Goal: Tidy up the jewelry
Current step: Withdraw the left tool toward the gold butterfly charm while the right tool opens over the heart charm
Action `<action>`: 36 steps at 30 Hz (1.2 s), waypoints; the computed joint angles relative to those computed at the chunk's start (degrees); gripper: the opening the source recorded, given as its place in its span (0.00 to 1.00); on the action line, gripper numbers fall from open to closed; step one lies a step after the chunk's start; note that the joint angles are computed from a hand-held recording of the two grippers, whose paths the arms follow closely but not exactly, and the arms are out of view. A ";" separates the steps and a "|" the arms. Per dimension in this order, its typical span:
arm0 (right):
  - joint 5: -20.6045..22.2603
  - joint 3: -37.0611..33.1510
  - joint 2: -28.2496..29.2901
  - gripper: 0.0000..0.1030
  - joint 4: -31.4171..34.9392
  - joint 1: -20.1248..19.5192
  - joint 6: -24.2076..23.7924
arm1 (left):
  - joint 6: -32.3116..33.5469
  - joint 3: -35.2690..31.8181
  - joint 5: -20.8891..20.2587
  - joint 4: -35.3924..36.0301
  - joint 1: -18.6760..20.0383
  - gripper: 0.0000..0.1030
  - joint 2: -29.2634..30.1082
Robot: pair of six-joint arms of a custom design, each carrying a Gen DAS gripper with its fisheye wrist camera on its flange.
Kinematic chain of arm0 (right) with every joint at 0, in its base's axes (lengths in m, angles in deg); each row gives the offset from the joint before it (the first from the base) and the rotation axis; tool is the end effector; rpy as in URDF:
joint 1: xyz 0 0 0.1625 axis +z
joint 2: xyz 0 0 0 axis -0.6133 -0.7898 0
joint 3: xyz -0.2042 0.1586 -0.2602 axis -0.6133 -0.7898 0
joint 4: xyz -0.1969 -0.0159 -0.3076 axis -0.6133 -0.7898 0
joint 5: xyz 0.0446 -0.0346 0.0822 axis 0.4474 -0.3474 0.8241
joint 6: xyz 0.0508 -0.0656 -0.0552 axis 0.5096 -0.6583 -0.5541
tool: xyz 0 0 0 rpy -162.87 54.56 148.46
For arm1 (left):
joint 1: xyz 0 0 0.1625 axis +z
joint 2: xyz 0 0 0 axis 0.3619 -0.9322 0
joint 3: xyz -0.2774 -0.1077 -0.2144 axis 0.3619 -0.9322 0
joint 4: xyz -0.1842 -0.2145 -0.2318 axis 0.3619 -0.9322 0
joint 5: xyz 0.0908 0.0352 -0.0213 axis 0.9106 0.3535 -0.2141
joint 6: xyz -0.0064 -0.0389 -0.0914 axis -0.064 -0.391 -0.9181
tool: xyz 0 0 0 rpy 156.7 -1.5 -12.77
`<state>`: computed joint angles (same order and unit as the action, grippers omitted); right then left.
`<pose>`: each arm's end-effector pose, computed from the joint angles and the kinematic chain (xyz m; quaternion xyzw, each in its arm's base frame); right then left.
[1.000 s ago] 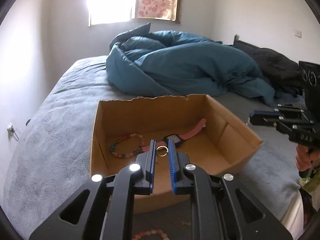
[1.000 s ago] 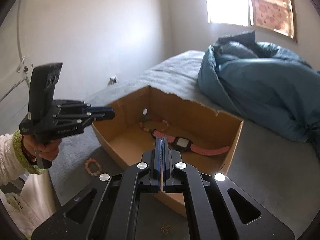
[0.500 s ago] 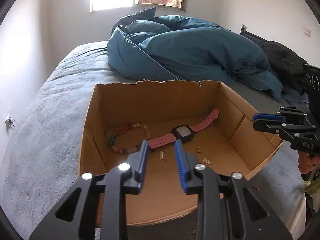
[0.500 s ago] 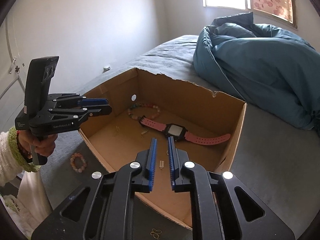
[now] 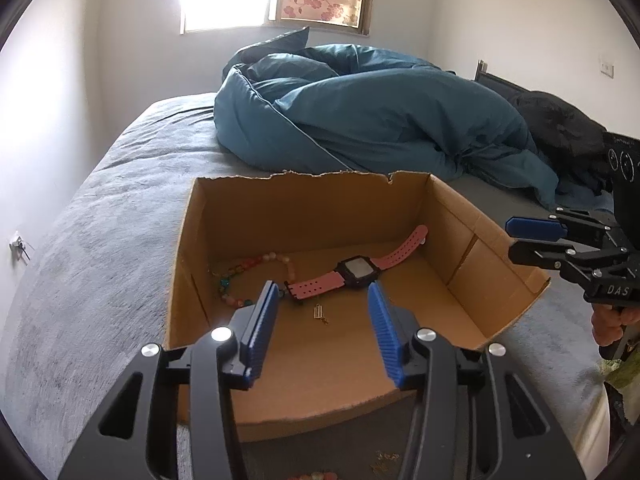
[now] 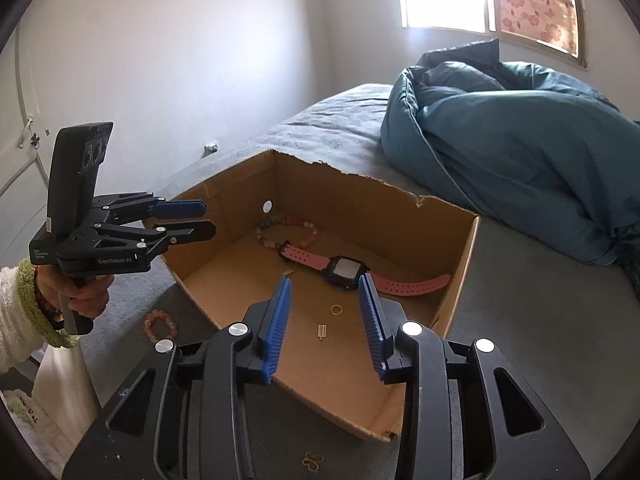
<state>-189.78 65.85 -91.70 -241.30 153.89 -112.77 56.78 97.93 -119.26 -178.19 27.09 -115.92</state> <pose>0.3726 -0.5427 0.1889 0.3721 -0.8699 0.2672 0.1825 -0.1812 -0.5017 0.3618 0.2679 0.8722 -0.3293 0.2428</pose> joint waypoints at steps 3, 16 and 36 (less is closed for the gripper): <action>0.23 2.22 -1.54 0.36 -1.74 0.37 0.18 | -1.08 0.93 -0.06 0.02 -0.59 0.44 -1.66; -1.25 15.37 -10.71 0.36 -8.50 1.17 3.59 | -5.03 10.02 1.48 4.08 -7.40 0.44 -14.36; -1.99 30.08 -18.06 0.36 -10.96 -1.25 9.33 | -10.03 19.33 -1.90 10.86 -11.04 0.44 -19.90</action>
<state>-191.77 95.93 -109.76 -252.25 152.64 -103.44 46.76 117.25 -121.16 -167.33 16.04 -135.82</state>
